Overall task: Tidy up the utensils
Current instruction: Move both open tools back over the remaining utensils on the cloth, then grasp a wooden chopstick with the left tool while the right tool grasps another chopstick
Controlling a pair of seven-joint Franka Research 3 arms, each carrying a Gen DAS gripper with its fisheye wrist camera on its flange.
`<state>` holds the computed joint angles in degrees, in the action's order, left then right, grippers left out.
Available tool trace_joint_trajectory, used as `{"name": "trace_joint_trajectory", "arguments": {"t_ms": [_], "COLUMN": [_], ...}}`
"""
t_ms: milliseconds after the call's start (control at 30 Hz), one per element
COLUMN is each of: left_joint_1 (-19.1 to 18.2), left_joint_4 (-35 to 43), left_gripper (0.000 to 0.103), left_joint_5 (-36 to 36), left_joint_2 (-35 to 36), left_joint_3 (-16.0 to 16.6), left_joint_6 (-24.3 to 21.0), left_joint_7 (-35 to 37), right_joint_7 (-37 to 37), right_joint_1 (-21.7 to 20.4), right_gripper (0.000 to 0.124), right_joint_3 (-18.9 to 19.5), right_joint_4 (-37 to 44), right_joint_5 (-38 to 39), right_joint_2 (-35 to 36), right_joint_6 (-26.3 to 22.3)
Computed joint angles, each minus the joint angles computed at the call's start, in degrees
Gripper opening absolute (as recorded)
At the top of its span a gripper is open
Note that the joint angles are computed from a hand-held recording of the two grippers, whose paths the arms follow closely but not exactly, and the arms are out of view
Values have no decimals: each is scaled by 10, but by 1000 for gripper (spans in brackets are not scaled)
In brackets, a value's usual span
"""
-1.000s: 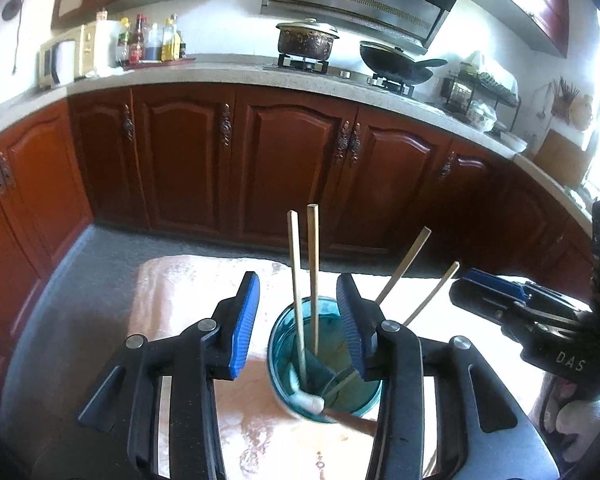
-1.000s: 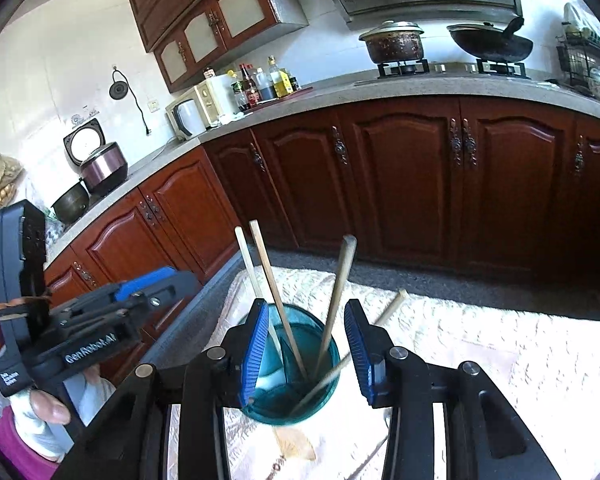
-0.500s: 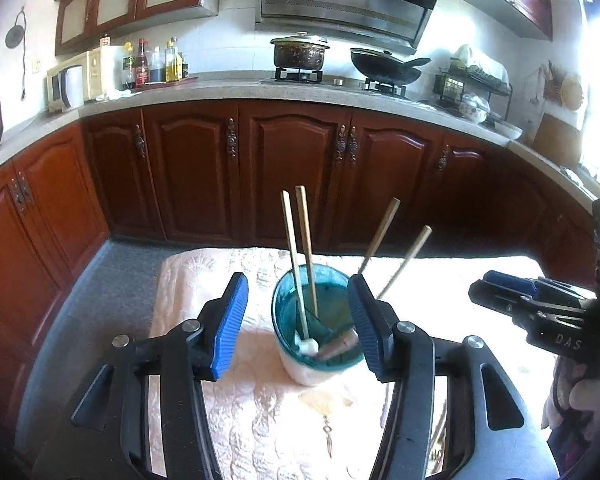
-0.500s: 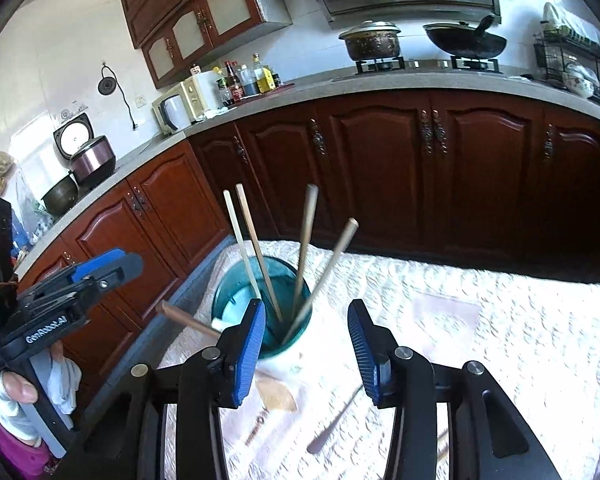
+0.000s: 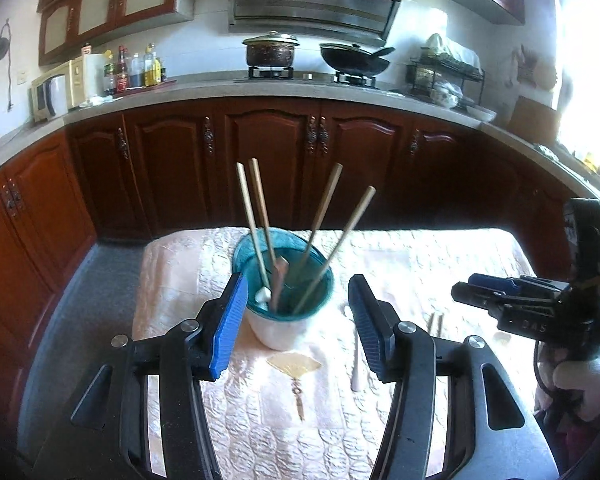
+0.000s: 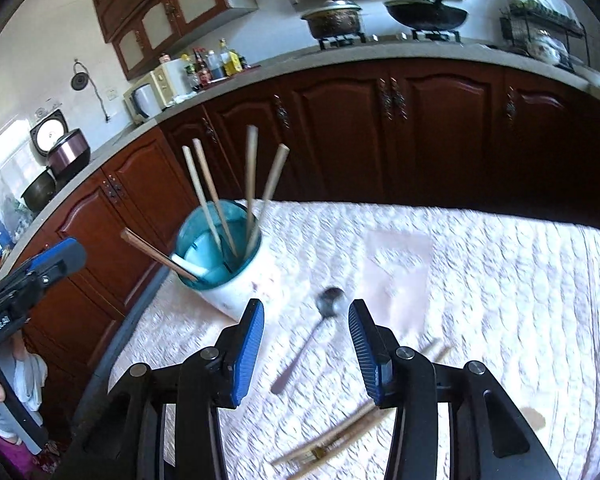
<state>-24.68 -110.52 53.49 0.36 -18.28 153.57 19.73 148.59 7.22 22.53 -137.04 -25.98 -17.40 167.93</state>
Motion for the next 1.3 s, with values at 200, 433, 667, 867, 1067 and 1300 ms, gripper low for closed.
{"name": "trace_joint_trajectory", "arguments": {"t_ms": [200, 433, 667, 867, 1067, 1300], "left_joint_1": [-10, -25, -45, -57, -67, -80], "left_joint_4": [-1, 3, 15, 39, 77, 166], "left_gripper": [52, 52, 52, 52, 52, 52], "left_joint_5": [-17, -62, -117, -170, -213, -281], "left_joint_2": [11, 39, 74, 106, 144, 222], "left_joint_3": [-4, -5, -1, 0, 4, -4], "left_joint_6": [12, 30, 31, 19, 7, -26], "left_joint_7": [18, 63, 119, 178, 226, 309], "right_joint_7": [-10, -46, -72, -65, -71, -94], "right_joint_1": [12, 32, 52, 43, 43, 48], "right_gripper": [42, 42, 30, 29, 13, 7], "right_joint_3": [-19, -47, -83, -102, -117, -123], "right_joint_4": [-55, -98, -110, -103, -76, -141], "right_joint_5": [43, 119, 190, 224, 206, 219], "right_joint_2": [-26, -10, 57, 88, 111, 40], "right_joint_6": [-1, 2, 39, 73, 57, 39]}}
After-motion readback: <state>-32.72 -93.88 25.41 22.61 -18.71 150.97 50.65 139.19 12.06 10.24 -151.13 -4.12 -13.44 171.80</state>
